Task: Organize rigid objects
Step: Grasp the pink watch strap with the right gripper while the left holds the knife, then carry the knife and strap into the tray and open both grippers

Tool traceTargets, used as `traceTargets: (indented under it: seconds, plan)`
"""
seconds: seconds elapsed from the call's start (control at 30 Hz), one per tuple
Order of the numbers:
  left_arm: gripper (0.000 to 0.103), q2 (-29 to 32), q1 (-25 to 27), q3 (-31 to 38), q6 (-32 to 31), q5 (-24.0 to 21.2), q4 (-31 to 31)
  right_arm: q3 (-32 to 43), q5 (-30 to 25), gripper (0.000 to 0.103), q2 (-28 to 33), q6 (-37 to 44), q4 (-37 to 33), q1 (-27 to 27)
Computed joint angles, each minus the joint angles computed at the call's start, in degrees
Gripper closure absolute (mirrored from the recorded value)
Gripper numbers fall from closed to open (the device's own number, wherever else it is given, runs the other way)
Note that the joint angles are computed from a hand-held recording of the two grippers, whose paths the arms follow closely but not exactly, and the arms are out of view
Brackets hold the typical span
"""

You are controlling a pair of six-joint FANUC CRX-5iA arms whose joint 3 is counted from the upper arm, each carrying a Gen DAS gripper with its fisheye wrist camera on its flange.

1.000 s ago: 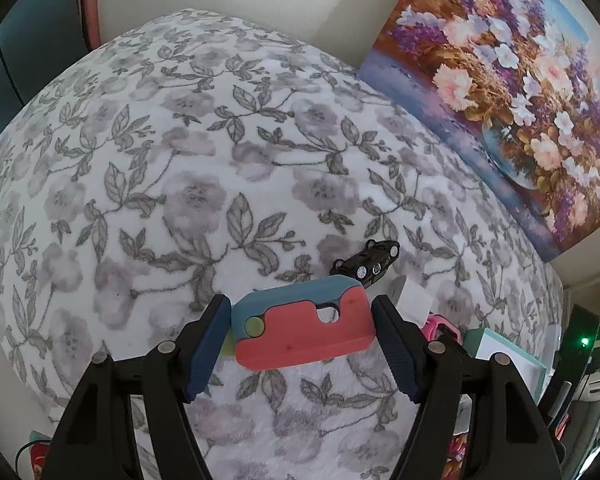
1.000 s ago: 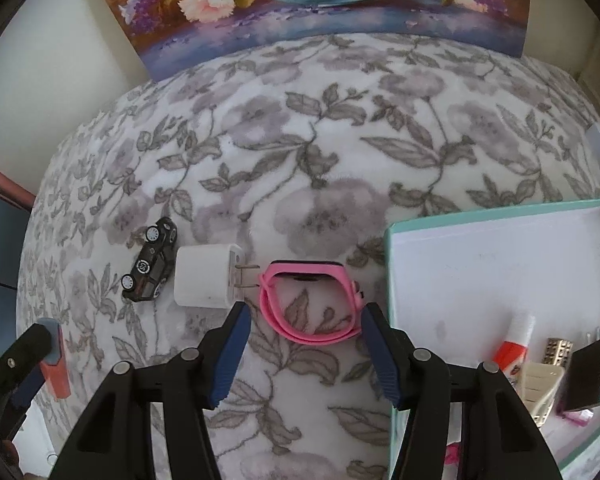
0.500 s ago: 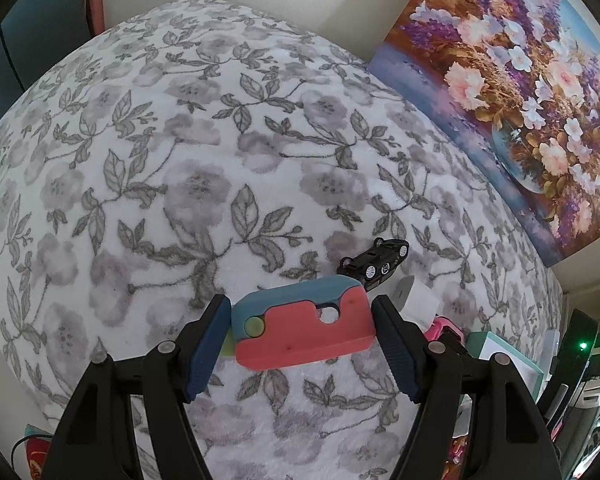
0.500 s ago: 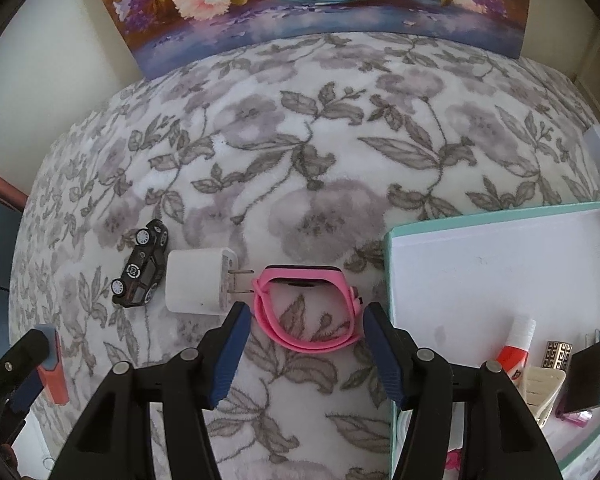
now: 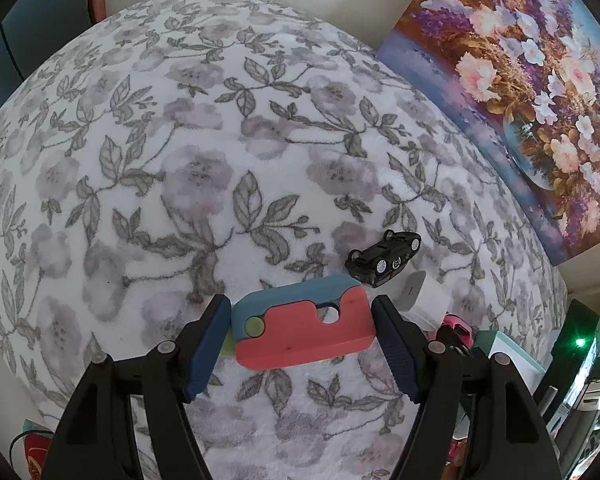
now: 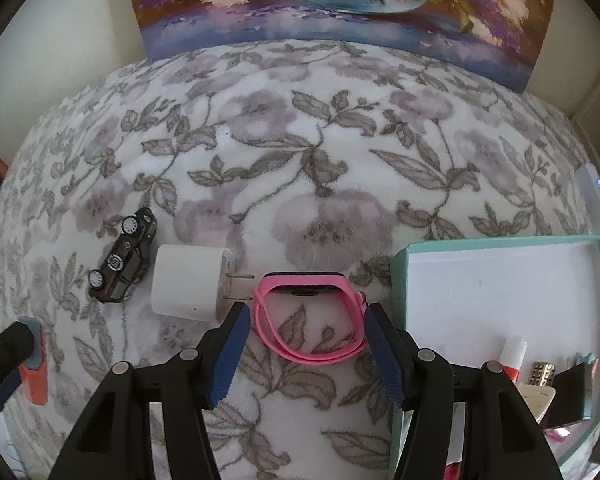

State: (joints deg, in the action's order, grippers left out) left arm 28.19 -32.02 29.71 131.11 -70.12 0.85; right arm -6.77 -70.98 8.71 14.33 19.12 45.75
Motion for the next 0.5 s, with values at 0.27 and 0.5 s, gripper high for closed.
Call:
traceTargets:
  seconds: [0.27, 0.5]
  plan:
    - [0.029, 0.05, 0.15, -0.03, 0.00, 0.03, 0.22, 1.07, -3.23, 0.040, 2.55, 1.67, 3.06, 1.13]
    - [0.029, -0.16, 0.26, -0.22, -0.38, 0.37, 0.57, -0.43, -0.95, 0.042, 0.97, 0.71, 2.76, 0.78]
